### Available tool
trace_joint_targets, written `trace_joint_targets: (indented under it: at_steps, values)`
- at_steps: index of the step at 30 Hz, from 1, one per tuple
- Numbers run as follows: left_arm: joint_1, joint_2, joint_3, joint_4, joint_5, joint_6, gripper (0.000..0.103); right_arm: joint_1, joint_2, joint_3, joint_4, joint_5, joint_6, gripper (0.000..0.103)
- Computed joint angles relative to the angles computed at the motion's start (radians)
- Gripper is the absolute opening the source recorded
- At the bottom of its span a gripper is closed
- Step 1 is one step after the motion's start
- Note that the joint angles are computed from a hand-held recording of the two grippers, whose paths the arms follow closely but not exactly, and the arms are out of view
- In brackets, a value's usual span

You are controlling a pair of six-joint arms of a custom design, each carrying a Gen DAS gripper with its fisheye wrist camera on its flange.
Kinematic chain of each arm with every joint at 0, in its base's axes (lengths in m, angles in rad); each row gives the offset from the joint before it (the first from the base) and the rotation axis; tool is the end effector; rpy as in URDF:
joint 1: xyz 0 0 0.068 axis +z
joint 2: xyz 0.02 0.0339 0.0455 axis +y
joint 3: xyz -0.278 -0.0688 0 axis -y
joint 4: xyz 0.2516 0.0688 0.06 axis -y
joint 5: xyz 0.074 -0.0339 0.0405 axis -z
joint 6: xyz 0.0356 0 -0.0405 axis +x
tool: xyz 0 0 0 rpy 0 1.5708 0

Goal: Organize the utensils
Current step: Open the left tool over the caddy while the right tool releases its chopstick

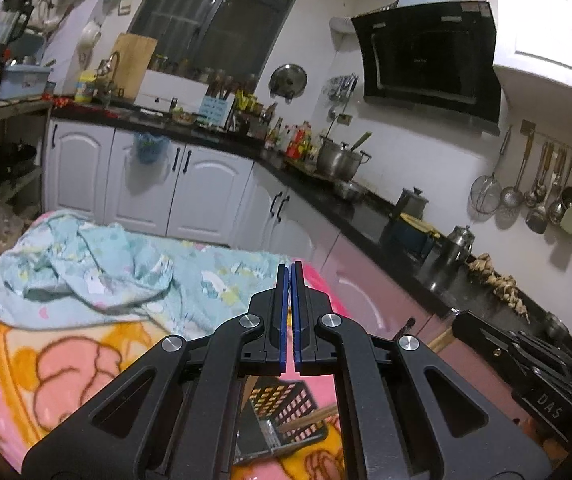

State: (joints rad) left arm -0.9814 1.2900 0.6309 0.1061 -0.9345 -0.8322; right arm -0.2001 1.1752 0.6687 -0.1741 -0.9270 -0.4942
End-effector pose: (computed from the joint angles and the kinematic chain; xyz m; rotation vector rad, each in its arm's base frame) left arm 0.1681 -0.1999 0.2240 -0.3761 1.8573 -0.2343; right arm 0.2371 -0.0190 0.2404 -0.7468 1.8637 0.6009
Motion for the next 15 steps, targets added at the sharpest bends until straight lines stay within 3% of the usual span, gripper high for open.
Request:
trace_joint_targets:
  at_steps: [7,8,10,11,15]
  values:
    - [0.005,0.007,-0.046,-0.010,0.005,-0.055,0.002,0.046,0.051,-0.041,0.054,0.053,0.018,0.006]
    - [0.001,0.005,-0.049,-0.027,-0.001,-0.073,0.007,0.044,0.058,-0.047,0.061,0.056,0.018,0.011]
    - [-0.019,-0.001,-0.050,-0.081,-0.034,-0.112,0.022,0.031,0.068,-0.055,0.081,0.049,0.028,0.037]
    - [-0.026,-0.006,-0.052,-0.094,-0.044,-0.123,0.032,0.020,0.069,-0.060,0.090,0.038,0.036,0.037]
    - [-0.083,-0.036,-0.048,-0.196,-0.115,-0.196,0.048,-0.021,0.061,-0.063,0.083,0.001,0.029,0.045]
